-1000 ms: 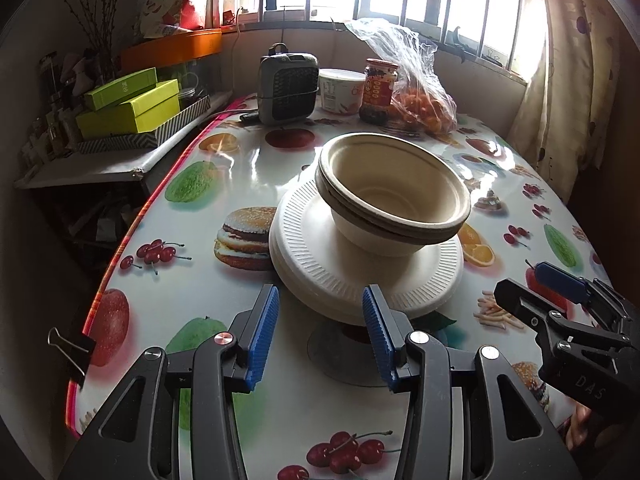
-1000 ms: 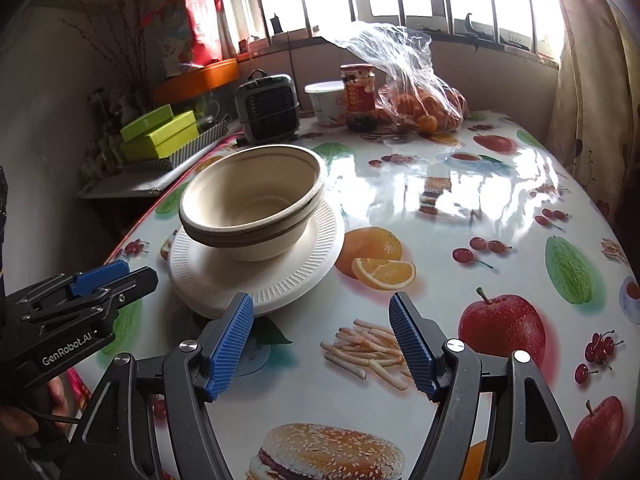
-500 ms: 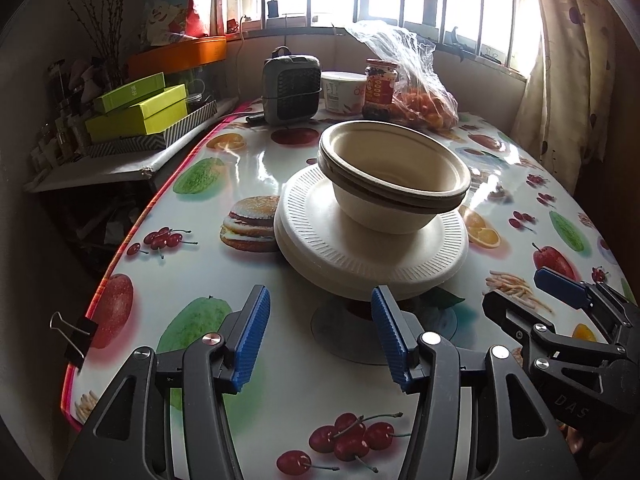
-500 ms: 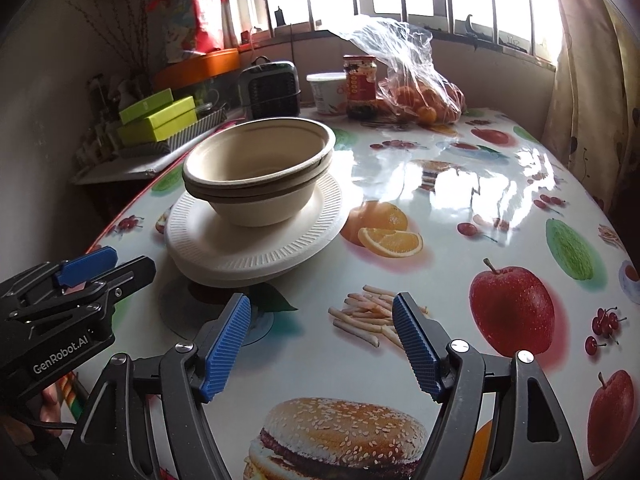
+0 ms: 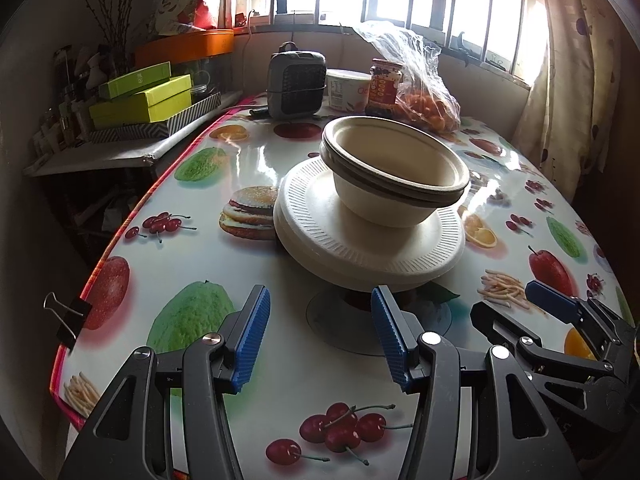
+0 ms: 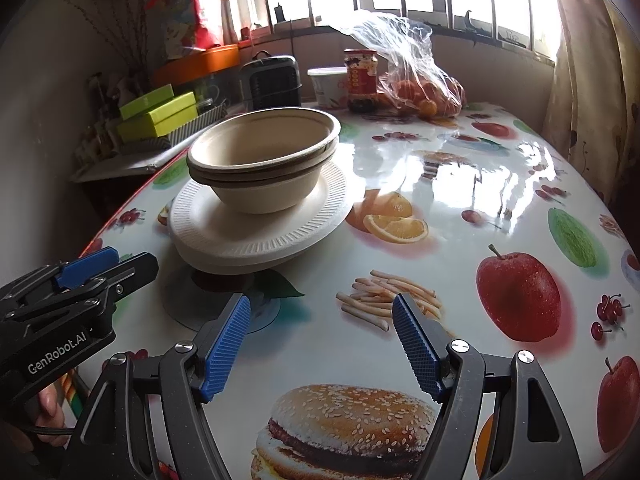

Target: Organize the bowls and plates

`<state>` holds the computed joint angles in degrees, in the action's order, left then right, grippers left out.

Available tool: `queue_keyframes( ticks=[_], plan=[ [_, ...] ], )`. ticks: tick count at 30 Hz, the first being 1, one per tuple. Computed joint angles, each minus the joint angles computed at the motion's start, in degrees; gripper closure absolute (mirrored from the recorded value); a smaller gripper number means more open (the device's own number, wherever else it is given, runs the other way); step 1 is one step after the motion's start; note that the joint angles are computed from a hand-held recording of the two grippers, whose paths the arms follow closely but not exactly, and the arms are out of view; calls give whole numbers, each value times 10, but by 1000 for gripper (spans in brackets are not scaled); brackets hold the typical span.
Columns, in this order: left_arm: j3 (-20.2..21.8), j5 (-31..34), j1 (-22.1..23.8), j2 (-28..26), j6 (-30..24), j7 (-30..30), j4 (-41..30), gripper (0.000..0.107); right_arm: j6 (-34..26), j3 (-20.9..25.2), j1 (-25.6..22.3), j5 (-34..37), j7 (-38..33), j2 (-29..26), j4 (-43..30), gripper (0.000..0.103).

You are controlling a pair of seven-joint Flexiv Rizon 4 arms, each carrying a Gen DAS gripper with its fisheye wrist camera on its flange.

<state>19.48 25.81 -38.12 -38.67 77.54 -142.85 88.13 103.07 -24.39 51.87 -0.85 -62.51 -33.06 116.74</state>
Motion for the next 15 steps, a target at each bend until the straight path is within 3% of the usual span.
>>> queue_keyframes(
  ticks=[6,15],
  plan=[
    [7,13,-13,-4,-44,-4,-16,53,-4,2,-1,0,7,-3,-1,29],
    [-24,26,11,-2,-48,-1,-17,53,-8,13,-14,-6,16,-4,-3,29]
  ],
)
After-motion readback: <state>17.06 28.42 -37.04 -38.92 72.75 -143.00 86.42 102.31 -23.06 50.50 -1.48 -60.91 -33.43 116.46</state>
